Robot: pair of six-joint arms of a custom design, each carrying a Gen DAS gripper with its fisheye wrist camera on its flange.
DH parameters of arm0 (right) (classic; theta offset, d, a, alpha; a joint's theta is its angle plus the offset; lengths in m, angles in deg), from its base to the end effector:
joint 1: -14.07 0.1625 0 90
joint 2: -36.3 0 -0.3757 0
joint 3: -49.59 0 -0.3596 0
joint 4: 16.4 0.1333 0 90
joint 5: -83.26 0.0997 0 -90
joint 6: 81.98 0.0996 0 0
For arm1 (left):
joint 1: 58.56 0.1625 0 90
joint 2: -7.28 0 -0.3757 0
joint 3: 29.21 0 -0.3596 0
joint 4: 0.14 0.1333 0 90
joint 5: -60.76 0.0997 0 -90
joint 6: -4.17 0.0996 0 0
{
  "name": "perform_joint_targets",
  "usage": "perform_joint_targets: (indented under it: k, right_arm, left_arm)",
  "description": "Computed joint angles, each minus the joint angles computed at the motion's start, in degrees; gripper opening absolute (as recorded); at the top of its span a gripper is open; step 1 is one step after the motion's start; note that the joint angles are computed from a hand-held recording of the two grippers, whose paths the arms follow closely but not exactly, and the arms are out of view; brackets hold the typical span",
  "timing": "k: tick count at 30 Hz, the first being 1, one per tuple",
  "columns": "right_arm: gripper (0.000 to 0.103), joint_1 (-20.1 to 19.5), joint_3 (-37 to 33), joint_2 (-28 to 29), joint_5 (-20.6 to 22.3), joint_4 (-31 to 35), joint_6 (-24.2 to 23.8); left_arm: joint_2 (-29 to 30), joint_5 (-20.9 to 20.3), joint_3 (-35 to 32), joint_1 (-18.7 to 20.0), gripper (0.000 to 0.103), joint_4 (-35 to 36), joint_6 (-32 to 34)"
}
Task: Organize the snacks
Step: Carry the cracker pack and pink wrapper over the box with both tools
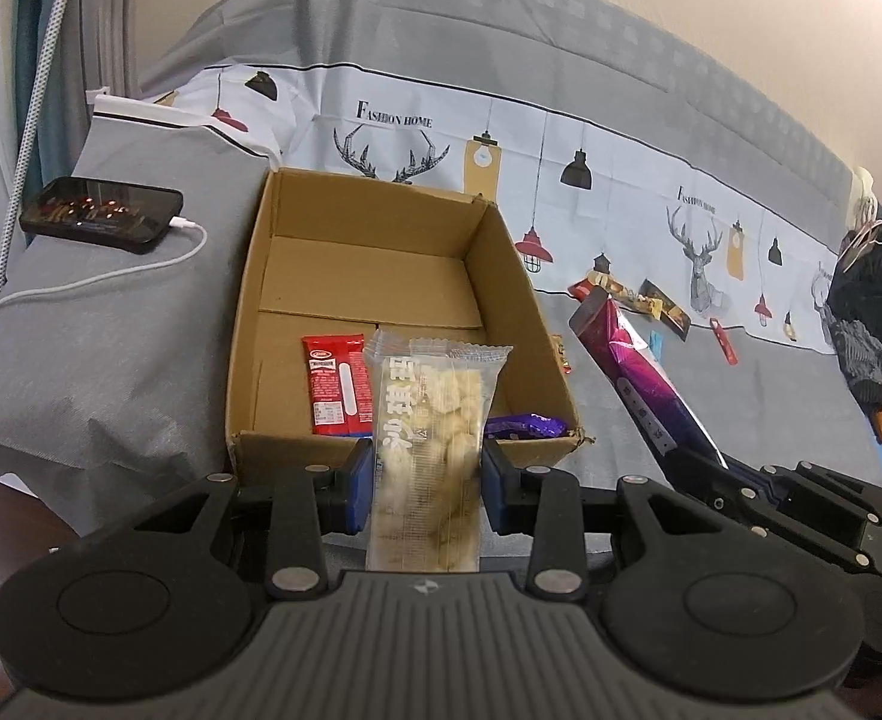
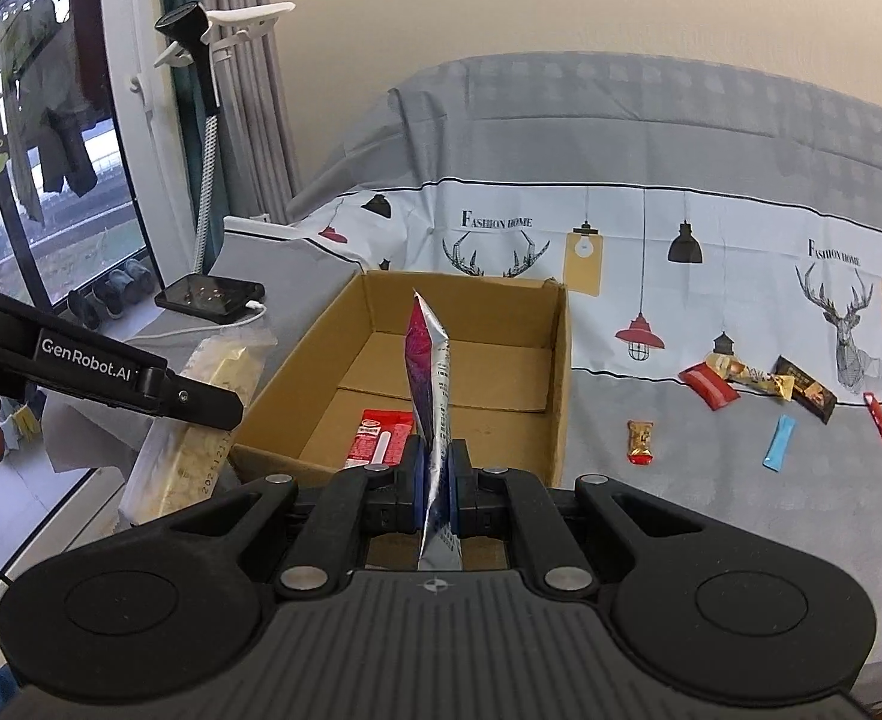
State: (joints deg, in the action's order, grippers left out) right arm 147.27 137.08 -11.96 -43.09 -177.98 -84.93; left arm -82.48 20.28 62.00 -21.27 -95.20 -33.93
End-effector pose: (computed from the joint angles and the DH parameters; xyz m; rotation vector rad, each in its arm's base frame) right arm 0.5031 -0.4272 0.2010 0.7804 -2.4548 0.9880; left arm -0.2430 -0.4478 0.4708 0.2752 2.4262 -0.8559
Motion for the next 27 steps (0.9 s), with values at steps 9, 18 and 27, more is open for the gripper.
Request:
perform_joint_targets:
  k: [9, 18, 27]
  right_arm:
    - [0.007, 0.1, -0.3, 0.2, -0.2, 0.6, 0.0]
    - [0.007, 0.0, -1.0, 0.5, -0.2, 1.9, 0.5]
    - [0.007, 0.0, -2.2, 1.4, -0.6, 3.9, 1.7]
  left_arm:
    - [0.3, 0.6, -0.2, 0.1, 0.040, 0.7, -0.5]
    - [0.8, 0.2, -0.4, 0.5, 0.040, 0.8, -0.9]
    - [1.5, -0.3, -0.9, 1.5, 0.040, 0.0, -0.2]
